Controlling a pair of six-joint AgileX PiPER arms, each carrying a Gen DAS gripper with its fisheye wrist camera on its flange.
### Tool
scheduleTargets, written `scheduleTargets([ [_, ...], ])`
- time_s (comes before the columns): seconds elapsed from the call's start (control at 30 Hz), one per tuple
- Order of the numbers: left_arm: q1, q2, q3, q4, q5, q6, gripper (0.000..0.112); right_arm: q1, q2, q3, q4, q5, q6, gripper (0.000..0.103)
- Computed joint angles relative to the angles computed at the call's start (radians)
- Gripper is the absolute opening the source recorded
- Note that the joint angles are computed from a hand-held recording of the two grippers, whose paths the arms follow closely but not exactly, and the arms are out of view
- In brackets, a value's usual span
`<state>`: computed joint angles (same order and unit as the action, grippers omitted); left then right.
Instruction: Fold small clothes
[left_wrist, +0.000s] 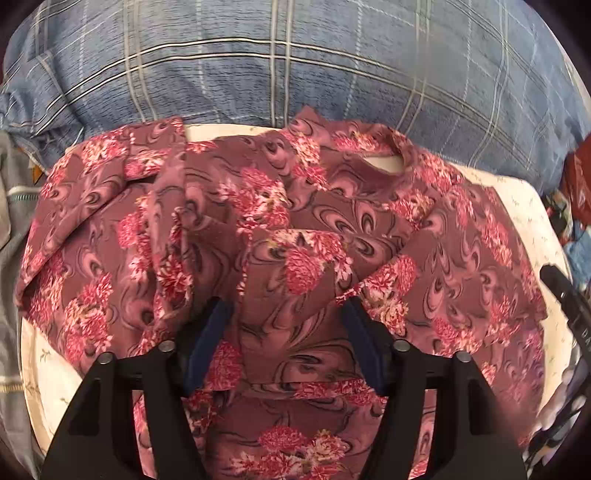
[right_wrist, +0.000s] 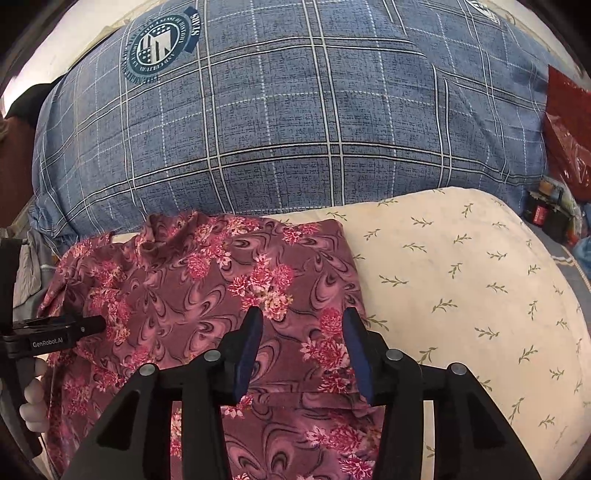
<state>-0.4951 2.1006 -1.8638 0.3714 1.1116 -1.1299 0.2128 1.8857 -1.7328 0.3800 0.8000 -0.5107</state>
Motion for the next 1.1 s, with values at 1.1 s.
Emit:
scheduleTargets([
  [1.1,-0.064,0.024,0.014,0.035,0.001,-0.035,0.077,0.032,-0.071,0.090,-0.127,-0.099,0.049,0.048],
])
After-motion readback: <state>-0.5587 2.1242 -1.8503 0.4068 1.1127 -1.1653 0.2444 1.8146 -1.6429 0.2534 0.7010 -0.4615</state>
